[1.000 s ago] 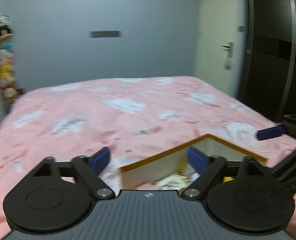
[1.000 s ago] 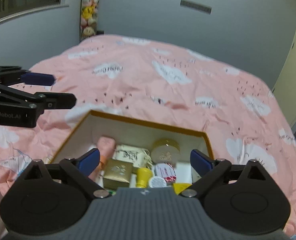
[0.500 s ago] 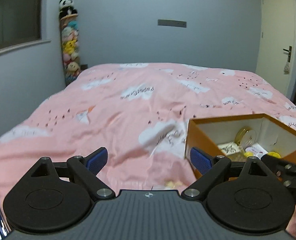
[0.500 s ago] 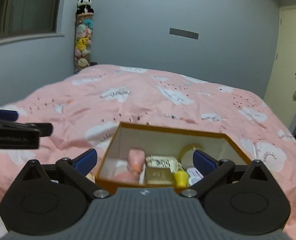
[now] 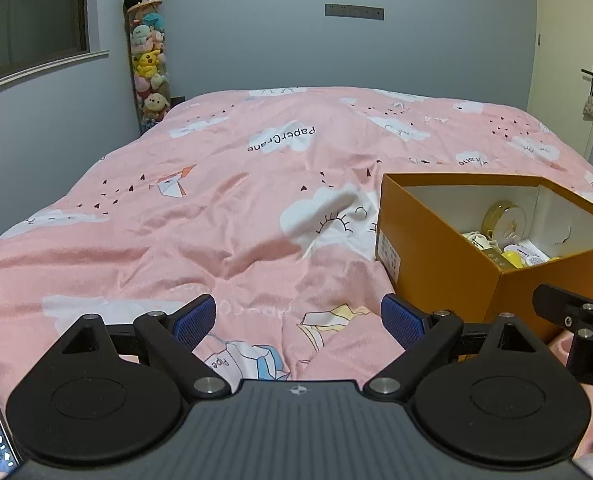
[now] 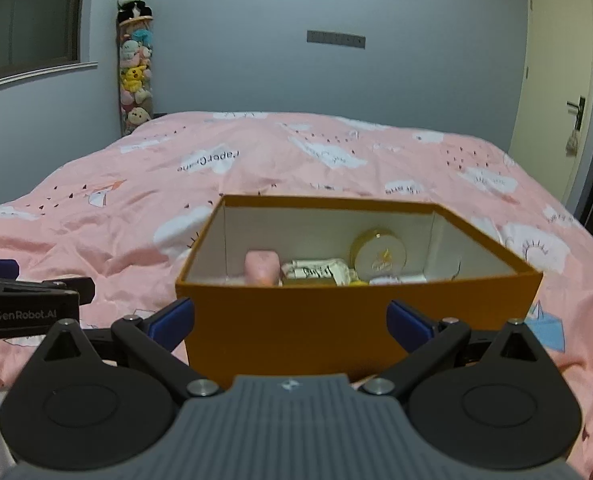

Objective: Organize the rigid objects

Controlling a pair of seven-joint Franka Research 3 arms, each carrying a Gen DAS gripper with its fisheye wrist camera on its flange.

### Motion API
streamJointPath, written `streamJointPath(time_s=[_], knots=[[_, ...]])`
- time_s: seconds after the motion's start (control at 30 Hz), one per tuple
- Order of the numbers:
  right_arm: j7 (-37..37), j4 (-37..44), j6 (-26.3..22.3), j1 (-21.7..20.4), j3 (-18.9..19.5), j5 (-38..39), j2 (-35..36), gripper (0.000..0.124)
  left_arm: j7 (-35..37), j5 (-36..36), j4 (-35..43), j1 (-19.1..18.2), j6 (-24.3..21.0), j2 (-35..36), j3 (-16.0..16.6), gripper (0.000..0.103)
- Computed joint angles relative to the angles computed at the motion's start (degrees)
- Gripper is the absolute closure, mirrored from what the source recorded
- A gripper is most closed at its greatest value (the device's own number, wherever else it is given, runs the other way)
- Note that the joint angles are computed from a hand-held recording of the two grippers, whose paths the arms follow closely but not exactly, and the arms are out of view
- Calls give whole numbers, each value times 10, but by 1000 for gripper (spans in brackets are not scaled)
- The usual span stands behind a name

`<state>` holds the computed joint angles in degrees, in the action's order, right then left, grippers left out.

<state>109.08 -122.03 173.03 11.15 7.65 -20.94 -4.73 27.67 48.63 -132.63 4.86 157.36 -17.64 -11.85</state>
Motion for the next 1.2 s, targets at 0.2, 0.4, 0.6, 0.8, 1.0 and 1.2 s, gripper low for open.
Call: streamJointPath(time_s=[0.2,0.4,0.6,0.8,1.0,1.2], knots=[[3,-6,5,-4,5,-6,-6,24,-2,2,-1,0,0,-3,0,0],[9,-7,8,-8,9,-20,-6,24,0,1,0,-1,-2,-3,-1,0],[10,-6,9,-8,8,-18,-5,24,0,2,0,0,-1,-2,0,0],[14,-6,9,-9,9,-22,-5,24,2,1,0,0,-2,-2,0,0],[9,-6,9,-7,7,-19,-5,24,4,-1,0,-1,-1,-2,0,0],[4,-6,10,-6,5,-15,-4,24,8,-5,-1,-1,0,-3,2,0]])
